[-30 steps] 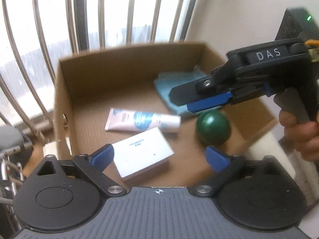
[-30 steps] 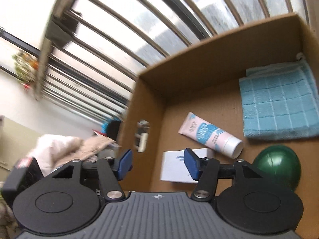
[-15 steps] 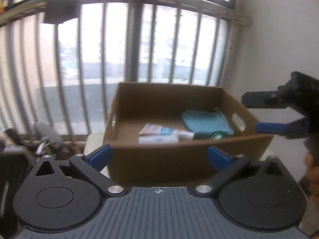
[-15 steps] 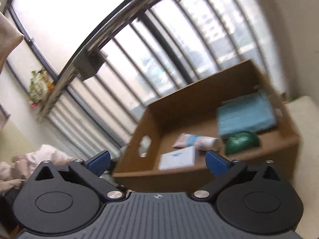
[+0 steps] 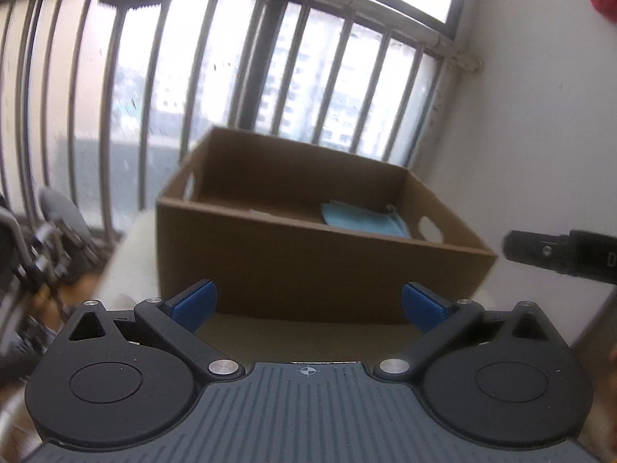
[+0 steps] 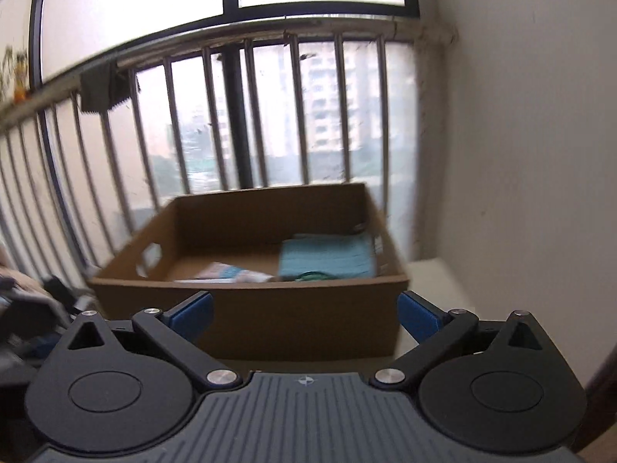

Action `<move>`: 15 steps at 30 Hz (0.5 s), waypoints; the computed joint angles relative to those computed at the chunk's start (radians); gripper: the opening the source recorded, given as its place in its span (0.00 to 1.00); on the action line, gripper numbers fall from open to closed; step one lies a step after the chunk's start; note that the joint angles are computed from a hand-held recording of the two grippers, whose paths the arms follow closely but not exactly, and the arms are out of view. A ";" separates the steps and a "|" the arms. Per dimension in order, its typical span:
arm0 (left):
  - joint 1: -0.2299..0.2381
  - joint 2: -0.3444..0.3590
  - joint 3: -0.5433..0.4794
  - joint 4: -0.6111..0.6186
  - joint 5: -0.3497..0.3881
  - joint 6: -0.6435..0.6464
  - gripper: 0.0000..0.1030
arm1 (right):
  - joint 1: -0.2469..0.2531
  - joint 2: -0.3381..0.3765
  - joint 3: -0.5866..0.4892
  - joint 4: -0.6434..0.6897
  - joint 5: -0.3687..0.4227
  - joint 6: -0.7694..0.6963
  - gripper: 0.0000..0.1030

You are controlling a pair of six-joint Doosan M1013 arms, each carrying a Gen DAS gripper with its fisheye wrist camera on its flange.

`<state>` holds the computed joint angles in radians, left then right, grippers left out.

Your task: Organize objects

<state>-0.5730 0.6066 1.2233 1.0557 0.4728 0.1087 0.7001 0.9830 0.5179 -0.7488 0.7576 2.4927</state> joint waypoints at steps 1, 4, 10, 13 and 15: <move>-0.010 0.004 -0.002 0.059 0.038 -0.035 1.00 | 0.004 0.006 -0.006 -0.028 0.009 -0.006 1.00; -0.026 0.014 -0.012 0.155 0.111 -0.084 1.00 | 0.011 0.035 -0.046 -0.044 0.039 -0.064 1.00; -0.019 0.021 -0.037 0.133 0.119 -0.064 1.00 | 0.006 0.098 -0.164 0.049 0.081 -0.190 1.00; -0.017 0.028 -0.051 0.099 0.130 -0.027 1.00 | 0.000 0.120 -0.208 0.089 0.085 -0.226 1.00; -0.017 0.033 -0.060 0.080 0.134 -0.002 1.00 | -0.004 0.144 -0.257 0.123 0.102 -0.255 1.00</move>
<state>-0.5897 0.6395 1.1629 1.1353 0.6069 0.1067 0.6961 1.1268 0.2609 -0.6259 0.8598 2.2378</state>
